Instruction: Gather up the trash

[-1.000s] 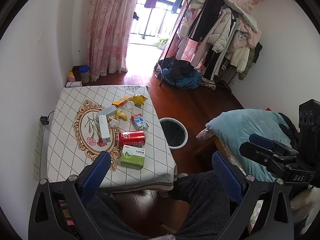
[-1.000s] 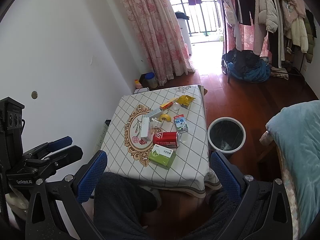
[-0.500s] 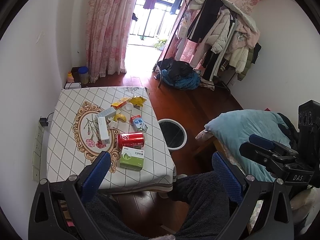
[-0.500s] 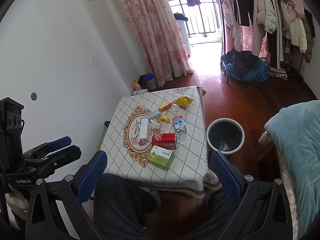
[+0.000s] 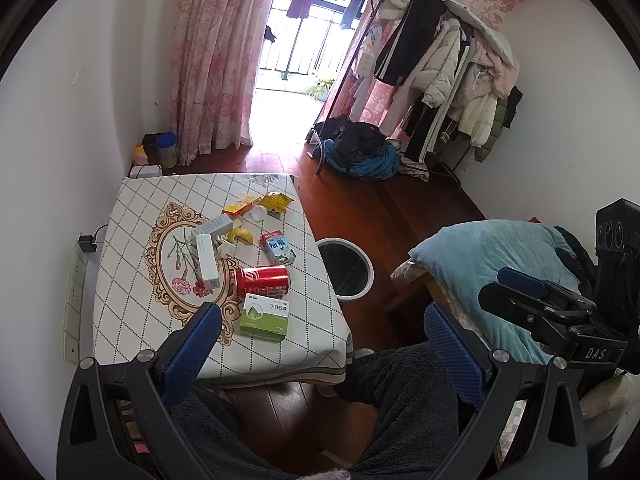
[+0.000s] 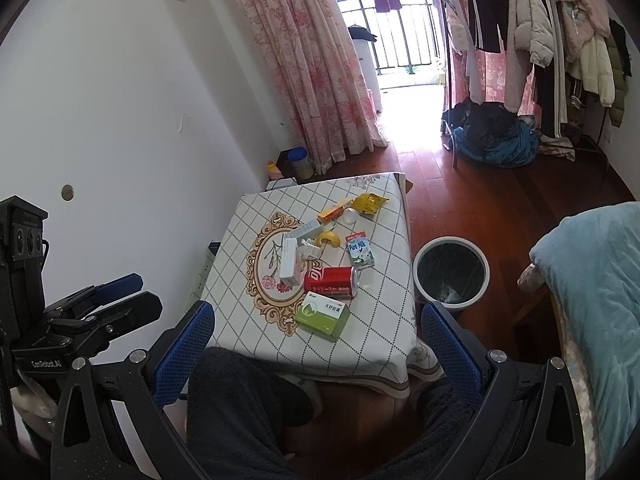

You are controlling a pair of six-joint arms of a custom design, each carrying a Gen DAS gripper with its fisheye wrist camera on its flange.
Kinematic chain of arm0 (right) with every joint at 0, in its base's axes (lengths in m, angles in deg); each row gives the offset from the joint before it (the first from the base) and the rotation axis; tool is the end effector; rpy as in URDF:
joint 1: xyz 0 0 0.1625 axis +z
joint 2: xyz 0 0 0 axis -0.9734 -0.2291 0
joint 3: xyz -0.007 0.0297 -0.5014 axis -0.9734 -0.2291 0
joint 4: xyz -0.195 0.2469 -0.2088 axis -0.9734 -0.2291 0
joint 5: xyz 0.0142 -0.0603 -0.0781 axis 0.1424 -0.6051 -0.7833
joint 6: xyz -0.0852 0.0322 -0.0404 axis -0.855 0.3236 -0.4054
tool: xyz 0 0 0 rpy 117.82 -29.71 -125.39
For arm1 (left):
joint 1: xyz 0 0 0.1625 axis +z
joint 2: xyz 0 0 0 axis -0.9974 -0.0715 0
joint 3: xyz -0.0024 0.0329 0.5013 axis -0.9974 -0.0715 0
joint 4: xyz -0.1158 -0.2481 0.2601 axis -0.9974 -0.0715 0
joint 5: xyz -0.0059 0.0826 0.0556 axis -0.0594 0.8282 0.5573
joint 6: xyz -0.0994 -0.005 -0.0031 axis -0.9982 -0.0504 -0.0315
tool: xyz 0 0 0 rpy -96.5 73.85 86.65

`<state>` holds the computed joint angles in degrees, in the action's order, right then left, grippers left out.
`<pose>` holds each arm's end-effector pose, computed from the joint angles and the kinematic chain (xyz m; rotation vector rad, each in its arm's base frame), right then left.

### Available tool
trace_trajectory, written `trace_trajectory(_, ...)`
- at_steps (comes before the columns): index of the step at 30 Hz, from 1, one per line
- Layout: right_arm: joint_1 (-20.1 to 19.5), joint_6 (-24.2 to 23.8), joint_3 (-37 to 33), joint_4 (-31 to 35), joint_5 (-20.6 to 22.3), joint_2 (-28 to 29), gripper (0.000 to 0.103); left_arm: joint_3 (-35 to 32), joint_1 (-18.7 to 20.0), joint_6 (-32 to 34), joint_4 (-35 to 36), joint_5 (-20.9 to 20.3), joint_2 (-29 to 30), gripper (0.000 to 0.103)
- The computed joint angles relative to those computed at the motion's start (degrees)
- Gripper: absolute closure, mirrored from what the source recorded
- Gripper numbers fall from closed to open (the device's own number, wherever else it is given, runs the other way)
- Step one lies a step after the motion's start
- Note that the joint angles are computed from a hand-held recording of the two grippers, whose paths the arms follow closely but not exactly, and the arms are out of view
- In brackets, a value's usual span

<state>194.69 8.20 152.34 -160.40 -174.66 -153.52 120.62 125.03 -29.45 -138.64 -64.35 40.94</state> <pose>0.3415 -0.5073 0.4165 0.0900 -2.4316 0.9967 -0.4943 -0.6251 0.2778 0.9007 2.6943 -0.5387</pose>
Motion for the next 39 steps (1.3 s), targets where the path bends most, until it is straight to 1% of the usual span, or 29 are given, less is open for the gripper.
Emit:
trace_trajectory(12,-0.1,-0.2,-0.1,-0.3,0.0,0.3,0.0,-0.2,0.1,0.0,0.2,-0.1,0.1,0.0)
trace_trajectory(15,-0.2,0.5,-0.3,-0.5,-0.1,0.5,0.0,-0.7,0.4,-0.5,1.0,0.8,0.4,0.0)
trace_trajectory(16,-0.4,0.9,-0.4,-0.7,-0.2,0.8,0.0,-1.3,0.4,-1.2,1.4,2.5,1.0,0.0)
trace_trajectory(17,-0.7,1.1,-0.6,-0.8,-0.2,1.0,0.0,-1.8,0.4,-2.0,1.8,5.2,1.7,0.0)
trace_trajectory(20,-2.5,1.4,-0.8,-2.1,-0.2,1.9,0.0,-3.8,1.2,-5.5,4.0,14.8,5.0,0.0)
trace_trajectory(21,-3.4,1.6,-1.0,-2.3,-0.1,2.5,0.0,-4.6,1.7,-7.0,4.9,17.4,6.2,0.0)
trace_trajectory(22,-4.8,1.7,-1.3,-3.0,0.2,3.3,0.0,-6.0,2.5,-9.4,7.1,19.5,7.6,0.0)
trace_trajectory(23,-5.7,1.6,-1.3,-3.3,0.4,3.6,0.0,-7.8,3.8,-12.3,9.9,19.9,9.1,0.0)
trace_trajectory(25,-9.1,1.3,-2.1,-3.3,1.5,5.3,0.0,-11.8,6.6,-19.3,16.5,18.6,12.1,0.0)
trace_trajectory(26,-10.3,1.2,-2.4,-3.1,2.0,5.8,0.0,-13.2,7.9,-22.2,18.6,17.2,13.3,0.0)
trace_trajectory(27,-11.9,1.4,-3.0,-2.5,2.4,6.6,0.01,-14.2,9.5,-25.4,20.4,15.3,14.5,0.0)
trace_trajectory(28,-13.8,1.7,-3.5,-2.4,3.2,7.5,0.027,-16.1,10.7,-28.4,23.1,13.4,16.0,0.0)
trace_trajectory(29,-15.3,2.1,-4.0,-1.6,3.8,8.2,0.034,-17.3,11.6,-30.8,24.7,11.5,17.1,0.0)
trace_trajectory(30,-17.0,2.9,-5.0,0.3,3.9,9.1,0.036,-17.9,12.2,-32.7,25.5,10.3,18.0,0.0)
trace_trajectory(32,-20.1,3.5,-6.7,3.1,3.8,10.9,0.036,-19.7,13.2,-34.4,27.0,7.3,20.3,0.001)
trace_trajectory(33,-21.4,4.1,-7.4,4.3,4.0,11.7,0.036,-20.6,13.1,-33.9,27.8,6.9,21.3,0.001)
trace_trajectory(34,-23.0,5.0,-8.2,6.0,4.4,12.5,0.036,-21.0,12.7,-31.1,27.2,7.2,22.4,0.001)
trace_trajectory(35,-24.7,5.9,-8.9,7.9,6.0,13.1,0.036,-21.2,12.2,-27.3,26.7,8.1,23.4,0.001)
trace_trajectory(37,-27.5,6.9,-9.3,10.0,8.9,13.6,0.035,-24.1,11.4,-19.9,28.6,9.6,26.3,0.001)
trace_trajectory(38,-28.5,7.6,-9.0,10.3,9.4,13.8,0.034,-25.5,11.0,-15.8,30.2,10.8,27.8,0.001)
trace_trajectory(39,-29.3,8.1,-9.0,10.8,9.7,14.0,0.033,-26.1,10.7,-13.9,31.1,12.2,28.7,0.001)
